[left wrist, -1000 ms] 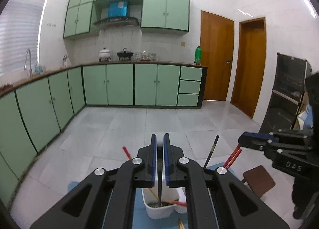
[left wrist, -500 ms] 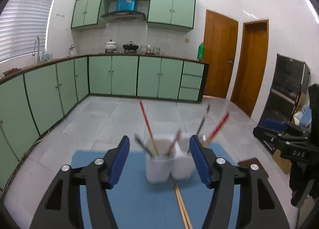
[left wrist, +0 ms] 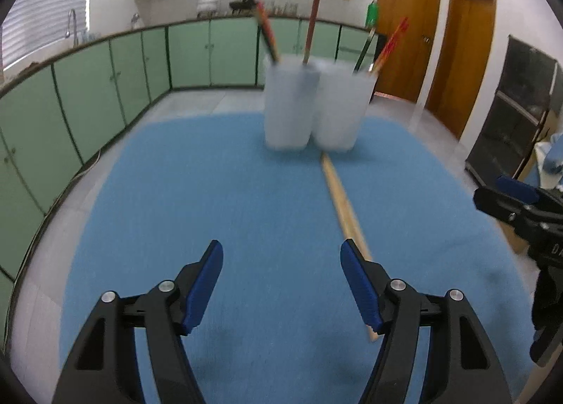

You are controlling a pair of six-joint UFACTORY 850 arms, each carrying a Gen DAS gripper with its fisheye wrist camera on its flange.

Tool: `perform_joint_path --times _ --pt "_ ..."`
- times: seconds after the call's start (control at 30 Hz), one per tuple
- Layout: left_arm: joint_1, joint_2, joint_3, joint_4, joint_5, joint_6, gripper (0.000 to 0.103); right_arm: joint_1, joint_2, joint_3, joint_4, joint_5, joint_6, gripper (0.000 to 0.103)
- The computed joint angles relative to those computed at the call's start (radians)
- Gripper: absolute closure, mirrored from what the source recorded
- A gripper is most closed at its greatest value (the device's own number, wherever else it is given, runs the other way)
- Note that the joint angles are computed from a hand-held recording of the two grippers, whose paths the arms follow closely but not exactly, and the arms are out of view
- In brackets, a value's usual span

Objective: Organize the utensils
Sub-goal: 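Move both open tools back to the two plain wooden chopsticks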

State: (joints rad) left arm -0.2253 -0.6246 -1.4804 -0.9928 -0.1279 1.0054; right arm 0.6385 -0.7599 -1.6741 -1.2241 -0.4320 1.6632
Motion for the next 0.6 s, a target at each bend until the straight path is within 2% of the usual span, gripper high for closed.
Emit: perform_joint_path --times 0.1,0.17,0.3,0.4,0.6 --pt "0.003 -0.004 0.023 0.098 0.005 -0.097 0.035 0.012 -0.005 0.021 0.011 -0.002 0.01 0.014" --pt "0.003 -0.003 0.037 0.242 0.022 -0.23 0.035 0.021 -0.016 0.02 0.044 -0.002 -0.01 0.014" --pt "0.009 0.0 0.052 0.308 0.02 -0.304 0.035 0.036 -0.04 0.003 0.109 0.005 -0.054 0.014" --pt "0.012 -0.004 0.048 0.441 0.021 -0.439 0.035 0.05 -0.064 -0.026 0.161 -0.002 -0.098 0.014" --pt "0.012 -0.005 0.046 0.676 0.026 -0.675 0.034 0.068 -0.099 -0.077 0.245 -0.012 -0.182 0.024"
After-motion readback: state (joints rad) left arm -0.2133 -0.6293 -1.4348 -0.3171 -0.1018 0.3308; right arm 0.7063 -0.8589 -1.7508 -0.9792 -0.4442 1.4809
